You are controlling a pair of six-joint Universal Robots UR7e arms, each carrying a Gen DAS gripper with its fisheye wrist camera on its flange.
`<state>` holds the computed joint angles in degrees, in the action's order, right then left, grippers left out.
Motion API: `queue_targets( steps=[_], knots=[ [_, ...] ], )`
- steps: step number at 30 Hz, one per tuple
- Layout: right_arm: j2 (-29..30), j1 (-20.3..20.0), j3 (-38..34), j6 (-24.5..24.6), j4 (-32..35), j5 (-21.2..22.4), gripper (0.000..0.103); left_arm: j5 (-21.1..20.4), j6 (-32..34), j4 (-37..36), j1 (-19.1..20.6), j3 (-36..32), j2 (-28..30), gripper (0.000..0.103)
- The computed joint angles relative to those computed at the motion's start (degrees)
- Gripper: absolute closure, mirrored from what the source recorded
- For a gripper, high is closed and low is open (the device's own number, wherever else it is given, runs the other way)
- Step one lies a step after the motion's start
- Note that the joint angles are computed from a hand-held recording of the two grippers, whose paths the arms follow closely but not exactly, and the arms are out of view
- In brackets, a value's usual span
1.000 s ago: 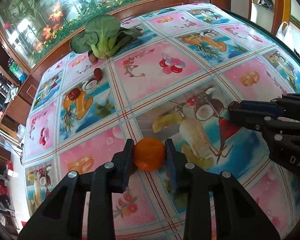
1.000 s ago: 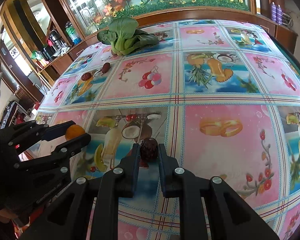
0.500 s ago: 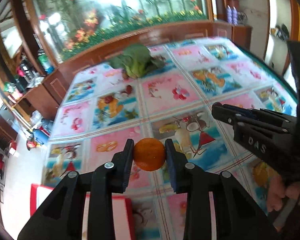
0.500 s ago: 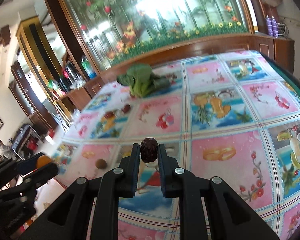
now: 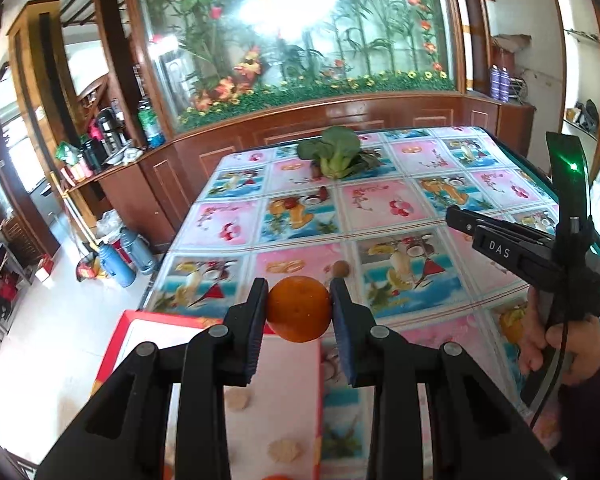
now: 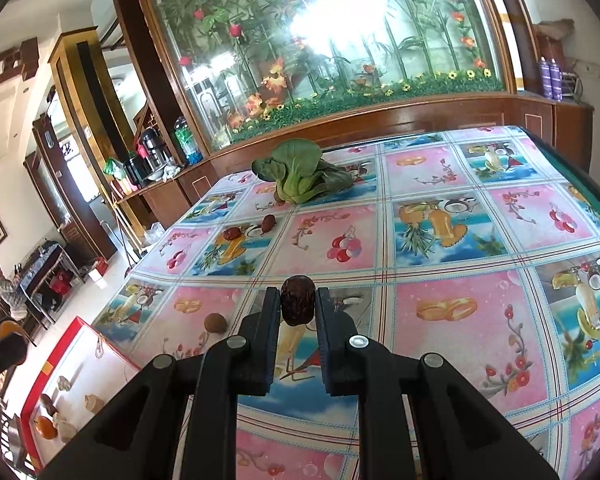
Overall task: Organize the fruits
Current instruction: 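Carry the orange and the date over the red-rimmed tray with both grippers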
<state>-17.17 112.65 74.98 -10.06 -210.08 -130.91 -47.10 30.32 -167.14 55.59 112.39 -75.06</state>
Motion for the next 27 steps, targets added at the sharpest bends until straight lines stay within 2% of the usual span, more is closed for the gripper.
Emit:
queue_targets(
  steps=[11, 22, 27],
  knots=[
    [1.72, 0.53, -1.27, -2.51, -2.07, -3.71, 0.087, -1.32, -2.88, -0.56, 3.28, 3.34, -5.45, 0.070],
    [3.27, 1.09, -2.15, -3.16, -3.75, -8.17, 0.087, -3.38, -3.89, -0.26, 7.11, 3.51, -8.31, 0.070],
    [4.45, 2.36, -2.45, -3.59, -4.42, -8.46, 0.087, -4.25, -3.90, -0.16, 9.57, 3.09, -9.12, 0.070]
  ],
)
